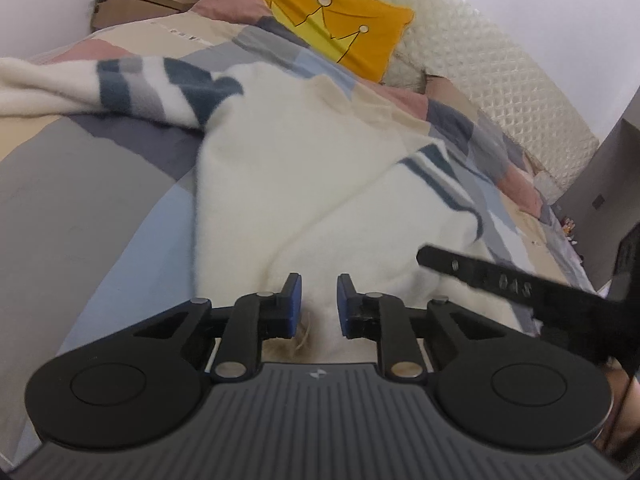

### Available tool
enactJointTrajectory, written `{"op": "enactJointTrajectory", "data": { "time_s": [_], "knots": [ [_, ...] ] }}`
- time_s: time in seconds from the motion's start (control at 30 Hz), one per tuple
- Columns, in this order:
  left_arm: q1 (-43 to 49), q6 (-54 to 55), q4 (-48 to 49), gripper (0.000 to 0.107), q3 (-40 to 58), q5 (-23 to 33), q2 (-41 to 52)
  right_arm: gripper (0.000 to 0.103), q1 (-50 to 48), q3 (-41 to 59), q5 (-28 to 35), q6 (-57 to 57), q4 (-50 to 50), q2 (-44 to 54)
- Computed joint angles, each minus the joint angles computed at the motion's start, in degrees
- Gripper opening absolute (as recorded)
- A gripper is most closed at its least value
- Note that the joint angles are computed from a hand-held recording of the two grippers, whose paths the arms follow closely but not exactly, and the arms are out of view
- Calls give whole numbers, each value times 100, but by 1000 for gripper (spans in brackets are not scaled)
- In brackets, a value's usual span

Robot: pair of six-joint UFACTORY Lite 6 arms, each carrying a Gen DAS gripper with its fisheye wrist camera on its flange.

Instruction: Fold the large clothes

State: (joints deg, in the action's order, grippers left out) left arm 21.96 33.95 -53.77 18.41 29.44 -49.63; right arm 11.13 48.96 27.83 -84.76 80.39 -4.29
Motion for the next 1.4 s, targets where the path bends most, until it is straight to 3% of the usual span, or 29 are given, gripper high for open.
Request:
{"op": "enactJointTrajectory", "data": {
  "time_s": [0.1,0.2,0.3,0.47,0.77,1.0,1.17,1.27,1.33,1.37,1.4],
  "knots": [
    [50,526,-436,23,111,24,375,41,-84,440,253,-302,442,447],
    [-289,327,-271,23,208,-336,762,40,-13,1067,578,92,-59,1110],
    [-308,518,-515,23,263,-284,970,40,187,1216,385,455,-638,1396],
    [605,1232,-1451,23,319,512,1553,40,512,904,-16,820,-1721,1059],
    [1064,1074,-1385,23,292,647,1492,39,398,533,907,1302,-2566,479],
    [421,299,-626,23,286,36,1315,38,292,178,1152,1400,-2744,82],
    [-198,-556,107,24,147,-679,785,38,692,-158,494,1375,-2800,-277],
    [60,-554,98,24,132,-673,487,37,800,-308,297,1513,-2791,-640],
    [441,-251,-178,32,137,-546,443,37,793,-302,294,1447,-2602,-742],
    [590,-263,-176,45,148,-587,454,37,792,-298,271,1406,-2505,-758],
    [759,-225,-242,51,140,-668,458,37,780,-303,249,1329,-2389,-759]
  ]
}}
